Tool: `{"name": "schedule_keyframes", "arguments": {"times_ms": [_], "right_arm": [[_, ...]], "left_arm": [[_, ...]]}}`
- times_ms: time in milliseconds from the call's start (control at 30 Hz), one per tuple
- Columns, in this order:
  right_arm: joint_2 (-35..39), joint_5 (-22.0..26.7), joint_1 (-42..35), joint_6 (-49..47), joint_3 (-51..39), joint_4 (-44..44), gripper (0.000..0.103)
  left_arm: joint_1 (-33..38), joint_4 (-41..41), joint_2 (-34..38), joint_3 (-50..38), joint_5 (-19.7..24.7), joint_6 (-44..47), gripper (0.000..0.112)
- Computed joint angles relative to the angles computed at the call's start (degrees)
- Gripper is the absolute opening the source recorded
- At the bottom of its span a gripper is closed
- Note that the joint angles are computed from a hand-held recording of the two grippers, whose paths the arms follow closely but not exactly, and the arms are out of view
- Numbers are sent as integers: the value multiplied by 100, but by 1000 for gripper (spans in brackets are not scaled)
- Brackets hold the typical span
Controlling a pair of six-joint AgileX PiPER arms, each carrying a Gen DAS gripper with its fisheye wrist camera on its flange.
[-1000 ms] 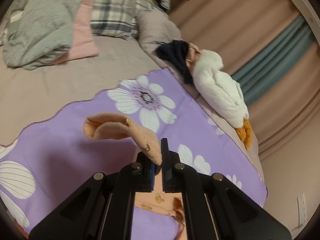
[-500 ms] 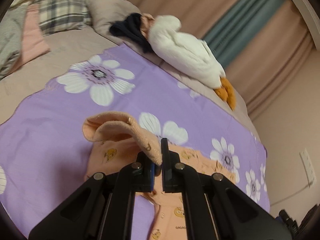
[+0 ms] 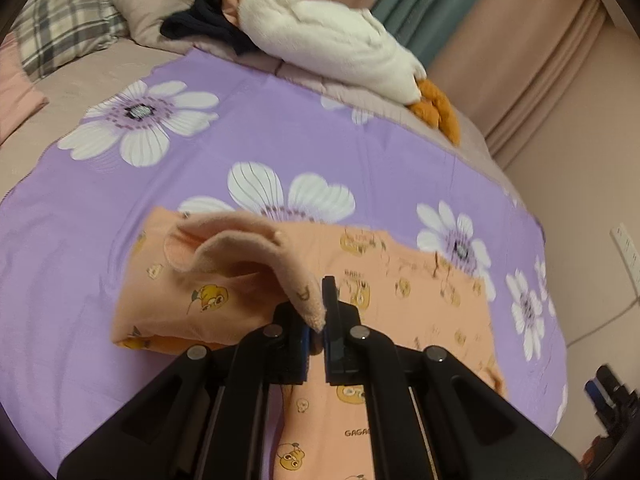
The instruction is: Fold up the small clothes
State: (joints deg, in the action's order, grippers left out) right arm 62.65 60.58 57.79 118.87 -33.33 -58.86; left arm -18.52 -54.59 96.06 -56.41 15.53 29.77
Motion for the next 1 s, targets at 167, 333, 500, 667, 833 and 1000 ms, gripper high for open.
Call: {"name": "schedule_keyframes", "arguments": {"times_ms": [167, 333, 500, 667, 833, 1000], "right_arm": [[3, -197, -136, -43, 63, 23, 98], [6, -367, -285, -143, 100, 87, 98], [-4, -430, -341, -177, 122, 110, 98], [62, -514, -422, -294, 88, 175, 98], [154, -441, -344, -354, -25, 163, 98], [308, -412, -258, -412, -173, 131, 98]], "left_arm": [[-244, 646, 379, -120, -4, -582, 4], [-413, 1094, 736, -246, 15, -1083, 4], [-457, 1686, 996, -378, 78, -1785, 6], [-298, 690, 921, -275, 264, -908, 37], [-186, -558, 340, 60, 517, 281, 66], [132, -1049, -584, 425, 767, 563, 87]]}}
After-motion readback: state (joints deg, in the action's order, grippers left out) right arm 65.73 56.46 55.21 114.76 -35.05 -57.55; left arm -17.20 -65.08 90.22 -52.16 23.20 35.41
